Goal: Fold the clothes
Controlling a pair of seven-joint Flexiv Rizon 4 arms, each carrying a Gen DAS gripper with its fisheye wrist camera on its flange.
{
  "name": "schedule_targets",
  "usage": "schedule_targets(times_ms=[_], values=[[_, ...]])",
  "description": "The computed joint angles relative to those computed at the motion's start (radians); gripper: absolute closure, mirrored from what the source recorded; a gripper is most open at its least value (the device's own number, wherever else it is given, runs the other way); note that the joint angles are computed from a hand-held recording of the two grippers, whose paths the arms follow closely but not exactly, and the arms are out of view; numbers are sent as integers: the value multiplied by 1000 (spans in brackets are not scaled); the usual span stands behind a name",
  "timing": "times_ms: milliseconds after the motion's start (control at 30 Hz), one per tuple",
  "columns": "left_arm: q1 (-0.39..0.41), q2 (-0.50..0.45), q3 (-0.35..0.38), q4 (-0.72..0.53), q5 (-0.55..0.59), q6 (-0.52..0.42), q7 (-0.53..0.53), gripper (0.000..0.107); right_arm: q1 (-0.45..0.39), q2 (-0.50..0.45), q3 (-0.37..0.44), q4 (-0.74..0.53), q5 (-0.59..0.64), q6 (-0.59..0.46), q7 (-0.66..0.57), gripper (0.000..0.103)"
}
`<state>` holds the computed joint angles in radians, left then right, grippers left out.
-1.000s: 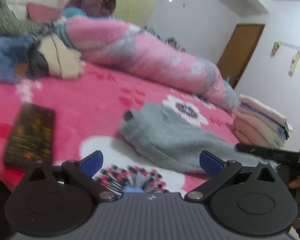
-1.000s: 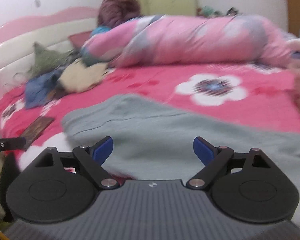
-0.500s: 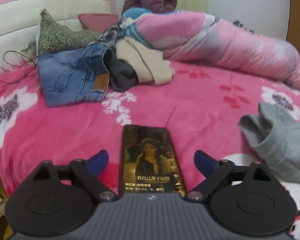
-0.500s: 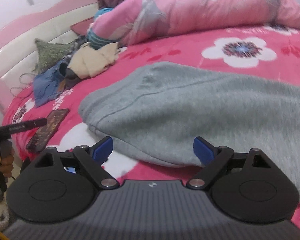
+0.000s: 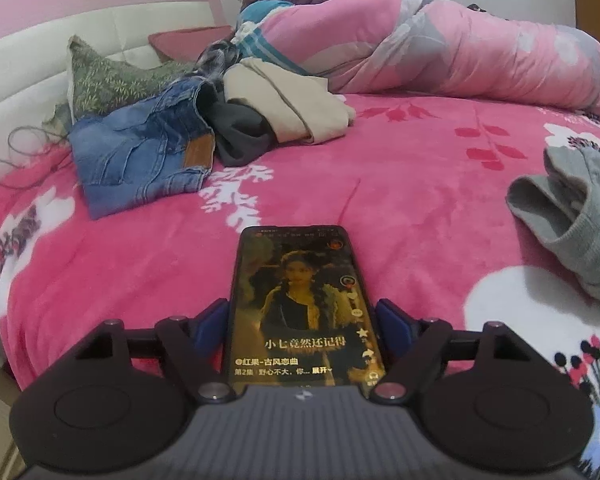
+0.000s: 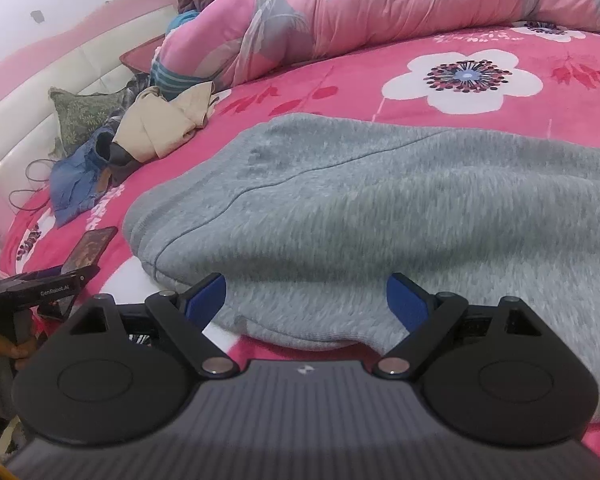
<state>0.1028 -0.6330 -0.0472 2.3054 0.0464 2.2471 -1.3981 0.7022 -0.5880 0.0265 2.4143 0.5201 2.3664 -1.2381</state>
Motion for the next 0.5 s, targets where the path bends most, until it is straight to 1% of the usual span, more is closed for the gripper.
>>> schedule_targets(times_ms=[100, 233, 300, 400, 433, 467, 500], values=[[21, -2, -10, -7, 15, -4, -10, 27, -10, -2, 6, -2, -6, 1, 9, 14], [29, -11, 6, -31, 7, -4, -3, 27, -11, 0, 4, -3, -8, -6, 11, 14], [56, -19, 2, -61, 12, -25, 1, 27, -4, 2, -2, -6, -4, -15, 8, 14], [116, -32, -21, -131, 27, -96, 9, 27, 2, 5, -11, -8, 0, -26, 3, 14], [112, -38, -13, -154, 7, -114, 13, 27, 6, 6, -14, -9, 3, -30, 1, 14], [91, -45, 11, -175, -33, -125, 17, 27, 11, 6, -19, -12, 8, -35, -2, 14], [87, -46, 18, -186, -66, -140, 9, 27, 19, 8, -26, -14, 16, -42, -6, 14]])
